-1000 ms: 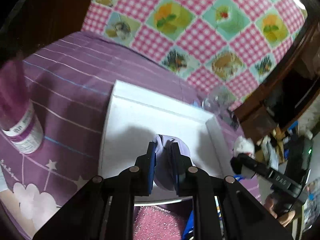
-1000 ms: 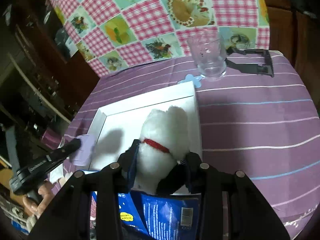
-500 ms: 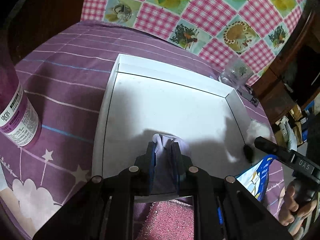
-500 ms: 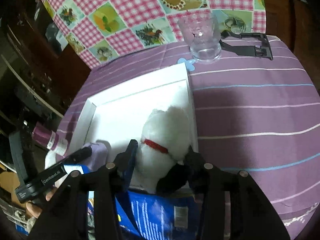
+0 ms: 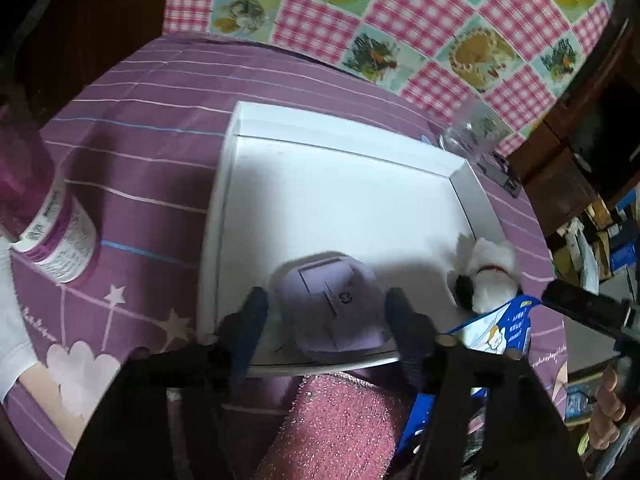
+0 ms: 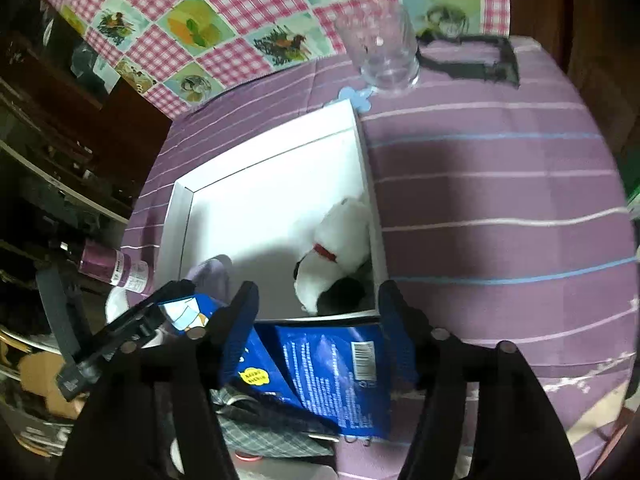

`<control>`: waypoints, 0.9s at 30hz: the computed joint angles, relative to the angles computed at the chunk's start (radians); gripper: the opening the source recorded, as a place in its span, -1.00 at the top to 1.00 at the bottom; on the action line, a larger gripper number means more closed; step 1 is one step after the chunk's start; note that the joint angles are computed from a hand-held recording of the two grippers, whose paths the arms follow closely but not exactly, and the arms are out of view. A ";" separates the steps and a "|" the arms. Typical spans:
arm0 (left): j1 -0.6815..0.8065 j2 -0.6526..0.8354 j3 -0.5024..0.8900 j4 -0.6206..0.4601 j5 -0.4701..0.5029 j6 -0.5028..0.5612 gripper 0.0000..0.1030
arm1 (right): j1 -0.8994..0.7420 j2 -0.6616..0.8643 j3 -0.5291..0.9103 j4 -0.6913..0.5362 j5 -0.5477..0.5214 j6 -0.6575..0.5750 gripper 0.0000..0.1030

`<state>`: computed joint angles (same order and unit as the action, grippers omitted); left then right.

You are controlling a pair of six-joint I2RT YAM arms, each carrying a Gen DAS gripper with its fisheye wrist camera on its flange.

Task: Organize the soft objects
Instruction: 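Open both tools to release the items and reach toward the blue packet and plaid pouch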

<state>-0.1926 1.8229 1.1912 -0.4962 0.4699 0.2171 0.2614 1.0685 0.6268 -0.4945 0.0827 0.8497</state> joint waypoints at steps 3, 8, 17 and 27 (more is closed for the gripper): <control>0.017 -0.036 -0.014 0.011 0.020 0.005 -0.22 | 0.012 0.016 0.025 -0.046 0.029 -0.012 -0.30; 0.026 -0.117 -0.044 0.005 0.028 0.022 -0.22 | 0.027 -0.064 0.021 -0.079 0.018 0.002 -0.30; -0.008 -0.265 -0.095 -0.076 -0.009 0.105 -0.22 | 0.077 -0.169 -0.019 0.001 -0.071 -0.035 -0.30; -0.056 -0.174 -0.018 -0.253 -0.052 0.141 -0.22 | 0.051 0.026 -0.061 0.175 -0.236 -0.136 -0.12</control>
